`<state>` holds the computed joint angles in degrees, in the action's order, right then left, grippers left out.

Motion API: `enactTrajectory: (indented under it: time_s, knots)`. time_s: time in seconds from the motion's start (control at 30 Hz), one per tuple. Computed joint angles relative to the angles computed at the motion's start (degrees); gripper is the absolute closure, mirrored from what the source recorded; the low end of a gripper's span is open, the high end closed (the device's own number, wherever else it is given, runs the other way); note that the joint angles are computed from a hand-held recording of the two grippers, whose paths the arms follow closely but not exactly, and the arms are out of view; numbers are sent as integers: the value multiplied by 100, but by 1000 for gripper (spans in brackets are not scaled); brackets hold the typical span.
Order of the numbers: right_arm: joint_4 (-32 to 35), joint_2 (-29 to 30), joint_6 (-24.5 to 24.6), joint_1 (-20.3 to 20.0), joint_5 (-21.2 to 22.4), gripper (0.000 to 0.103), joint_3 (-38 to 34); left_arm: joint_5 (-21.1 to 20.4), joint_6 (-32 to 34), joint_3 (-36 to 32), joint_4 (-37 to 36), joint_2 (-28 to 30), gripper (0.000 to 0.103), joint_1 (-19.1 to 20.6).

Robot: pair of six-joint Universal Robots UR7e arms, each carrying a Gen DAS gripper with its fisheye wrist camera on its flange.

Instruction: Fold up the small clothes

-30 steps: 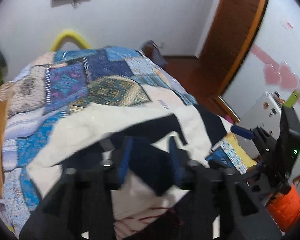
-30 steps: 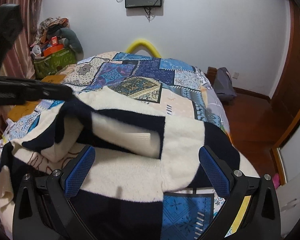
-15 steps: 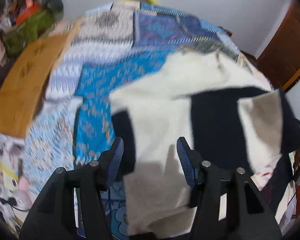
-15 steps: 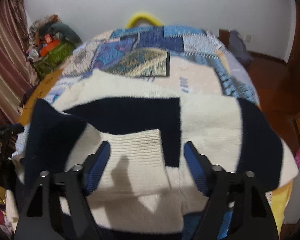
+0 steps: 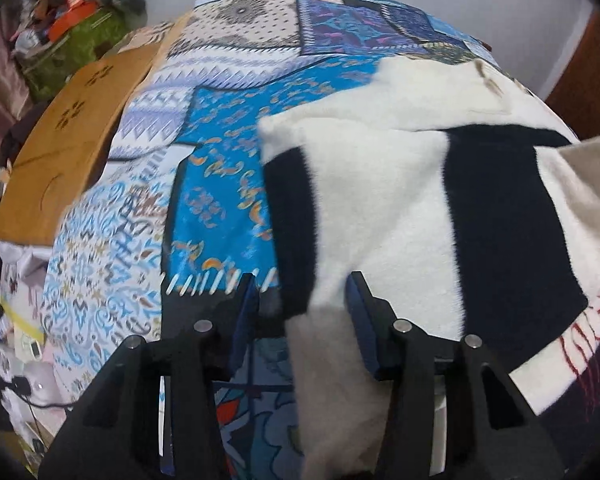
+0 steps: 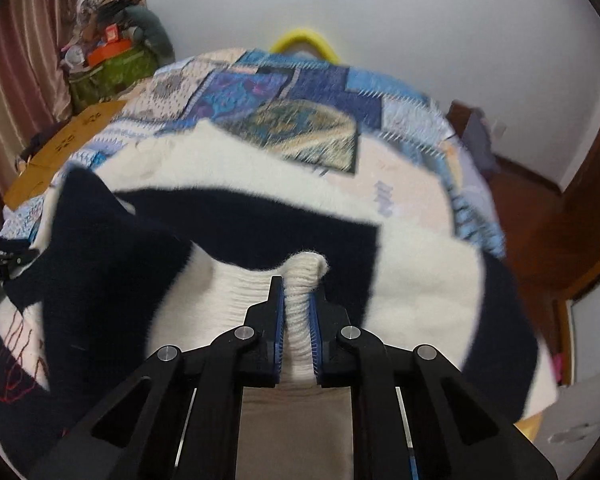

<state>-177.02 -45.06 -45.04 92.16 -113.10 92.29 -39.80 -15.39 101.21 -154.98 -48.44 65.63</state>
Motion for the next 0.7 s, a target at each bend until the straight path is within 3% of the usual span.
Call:
enactTrajectory:
  time_s: [0.17,0.4,0.43,0.6,0.7]
  knots:
    - [-489,-89,-7,-92,-219,93,-77,161,-159,94,77,-38,56,-54]
    - [-37,-140,559,-295,-451,87,-336,309,-264,58,217,-29,56,-131]
    - [-88,-182,562,-312,-432,84,-281,330,-286,48,251,-44,56,-154]
    - [-248,-570,626,-432,-147,46,64,376,-123,-24,-38,-97,56,-361]
    - [-490,-699,702,-526,-166,32,121,297,98,-213,-272,-27,56,-526]
